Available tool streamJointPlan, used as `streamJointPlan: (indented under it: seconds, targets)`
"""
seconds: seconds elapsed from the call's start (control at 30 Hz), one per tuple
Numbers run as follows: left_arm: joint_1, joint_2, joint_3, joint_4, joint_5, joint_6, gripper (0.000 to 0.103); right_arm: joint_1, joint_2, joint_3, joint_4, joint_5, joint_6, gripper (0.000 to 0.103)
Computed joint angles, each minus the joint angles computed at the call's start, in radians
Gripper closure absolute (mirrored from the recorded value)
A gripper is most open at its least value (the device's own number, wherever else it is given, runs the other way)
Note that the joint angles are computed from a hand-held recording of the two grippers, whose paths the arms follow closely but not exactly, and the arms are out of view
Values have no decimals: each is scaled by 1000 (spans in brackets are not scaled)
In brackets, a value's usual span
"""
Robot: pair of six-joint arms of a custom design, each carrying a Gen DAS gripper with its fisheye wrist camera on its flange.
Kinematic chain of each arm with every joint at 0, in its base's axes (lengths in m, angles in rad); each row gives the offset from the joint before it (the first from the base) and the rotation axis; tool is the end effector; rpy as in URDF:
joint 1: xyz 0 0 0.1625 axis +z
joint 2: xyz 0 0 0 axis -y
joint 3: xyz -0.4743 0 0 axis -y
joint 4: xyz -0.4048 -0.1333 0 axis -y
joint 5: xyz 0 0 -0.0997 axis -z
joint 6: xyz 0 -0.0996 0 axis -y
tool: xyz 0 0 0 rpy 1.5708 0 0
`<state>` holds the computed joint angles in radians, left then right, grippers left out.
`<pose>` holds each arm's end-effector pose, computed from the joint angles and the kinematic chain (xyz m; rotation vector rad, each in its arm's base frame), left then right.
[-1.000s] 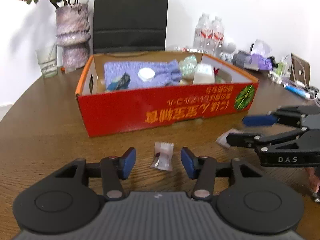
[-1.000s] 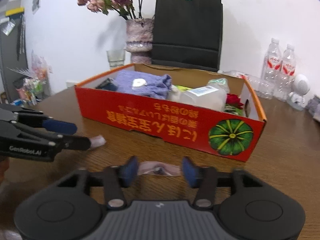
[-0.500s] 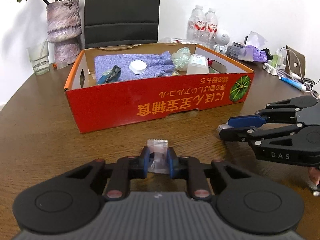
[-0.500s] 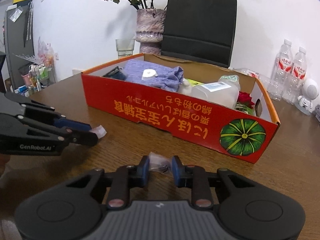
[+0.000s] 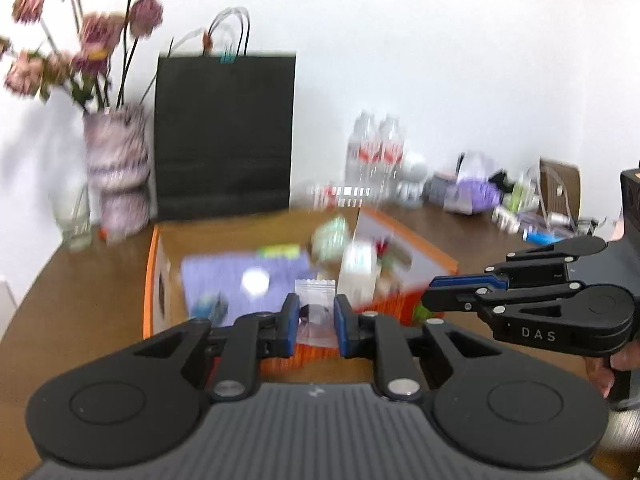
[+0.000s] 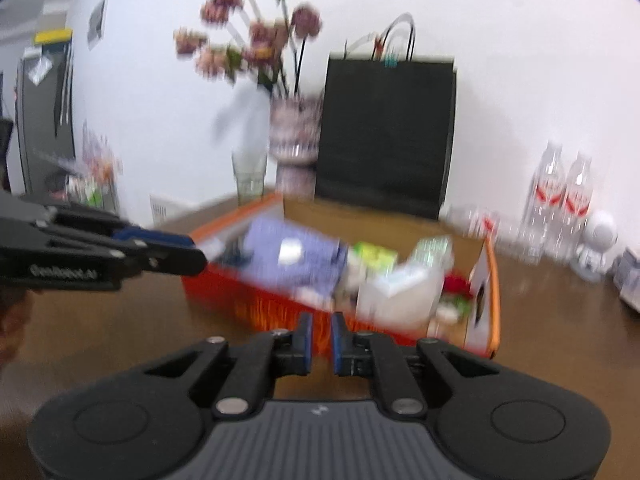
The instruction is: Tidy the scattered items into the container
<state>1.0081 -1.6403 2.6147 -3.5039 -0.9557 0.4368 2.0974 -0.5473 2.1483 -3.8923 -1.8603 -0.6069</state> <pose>-0.0084 -0.3710 0.3356 0.7735 2.2140 -1.2466 0.3574 -0.4061 -0.0013 1.3059 -2.3244 0.9864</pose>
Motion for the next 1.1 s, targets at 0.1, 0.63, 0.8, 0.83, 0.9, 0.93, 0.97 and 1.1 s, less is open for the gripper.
streamJointPlan:
  seconds: [0.1,0.63,0.8,0.83,0.9,0.93,0.97,1.1]
  targets:
    - [6,54,-68,-33,-20,27,84,11,-10,-60,6,4,-12,94]
    - [218,258,-332,140,-100,-130,26,-57,43,-221,183,-51,52,35]
    - [183,188,-207,10,-78,-58,0,-75,-16,-56,126,-1,-12,35]
    - [172,171,-183,-5,-73,-50,0,-73,-18,-28,108,-10,-24,35]
    - [156,135,-137,-21,-71,-52,0,-71,-9,7,84,-49,-37,35]
    - [152,115,-116,-19,-78,-61,0,-72,1,12,83,-71,-35,35]
    - [148,97,-99,-12,-83,-74,0,-76,12,9,91,-90,-25,35]
    - [146,44,-44,32,-85,-112,0,-98,64,-22,88,-125,9,40]
